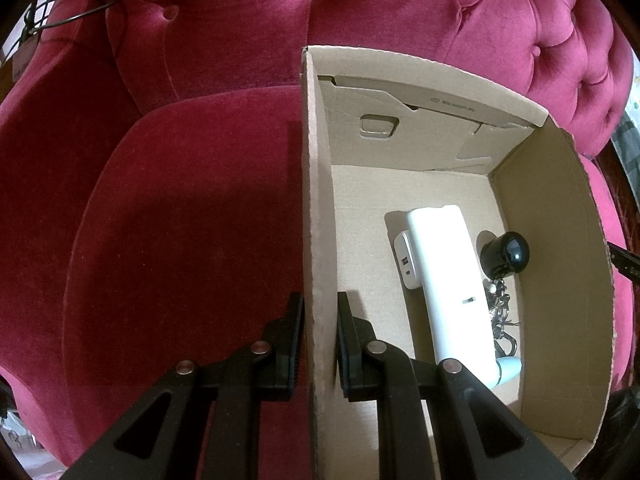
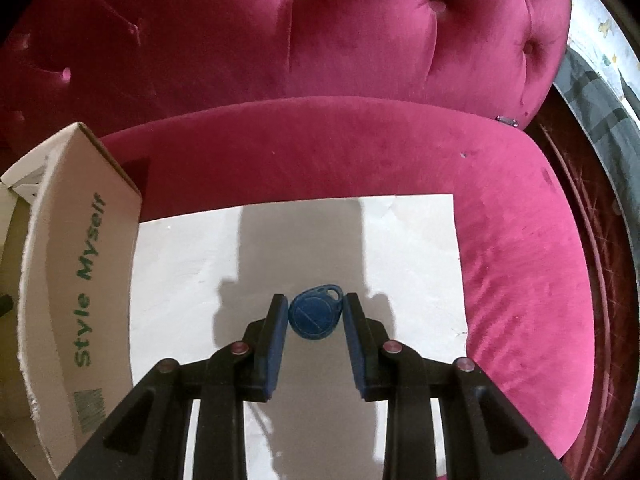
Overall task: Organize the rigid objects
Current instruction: 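Close the right gripper on the blue key fob, then lift the blue key fob with the right gripper and carry it into the box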
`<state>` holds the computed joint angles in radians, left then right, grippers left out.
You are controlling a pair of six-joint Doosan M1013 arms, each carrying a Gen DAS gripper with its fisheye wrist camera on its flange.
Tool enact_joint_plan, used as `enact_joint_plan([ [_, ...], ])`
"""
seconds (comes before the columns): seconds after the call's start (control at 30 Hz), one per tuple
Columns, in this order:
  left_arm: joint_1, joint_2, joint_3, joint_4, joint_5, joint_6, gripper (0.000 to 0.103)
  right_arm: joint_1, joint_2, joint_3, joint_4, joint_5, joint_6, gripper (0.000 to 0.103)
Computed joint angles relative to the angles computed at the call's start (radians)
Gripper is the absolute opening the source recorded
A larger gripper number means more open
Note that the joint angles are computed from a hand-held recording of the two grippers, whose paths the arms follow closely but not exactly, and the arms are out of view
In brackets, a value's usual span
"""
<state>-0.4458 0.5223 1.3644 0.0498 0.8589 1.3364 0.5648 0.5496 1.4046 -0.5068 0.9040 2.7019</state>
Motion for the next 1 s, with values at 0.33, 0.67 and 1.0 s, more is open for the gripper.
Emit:
enact_joint_plan([
  [0.33, 0.002, 0.0, 0.001, -0.001, -0.001, 0.006, 0.016, 0.032, -0.031, -0.007, -0.032, 0.013, 0.022, 0.029],
  [0.67, 0.006, -0.002, 0.003, -0.008, -0.004, 0.009, 0.016, 0.061, -0.047, -0.046, -0.064, 0.04, 0.02, 0.029],
  [1.0, 0.005, -0.002, 0.002, -0.006, -0.002, 0.007, 0.016, 0.093, -0.043, -0.106, -0.079, 0.058, -0.007, 0.029],
])
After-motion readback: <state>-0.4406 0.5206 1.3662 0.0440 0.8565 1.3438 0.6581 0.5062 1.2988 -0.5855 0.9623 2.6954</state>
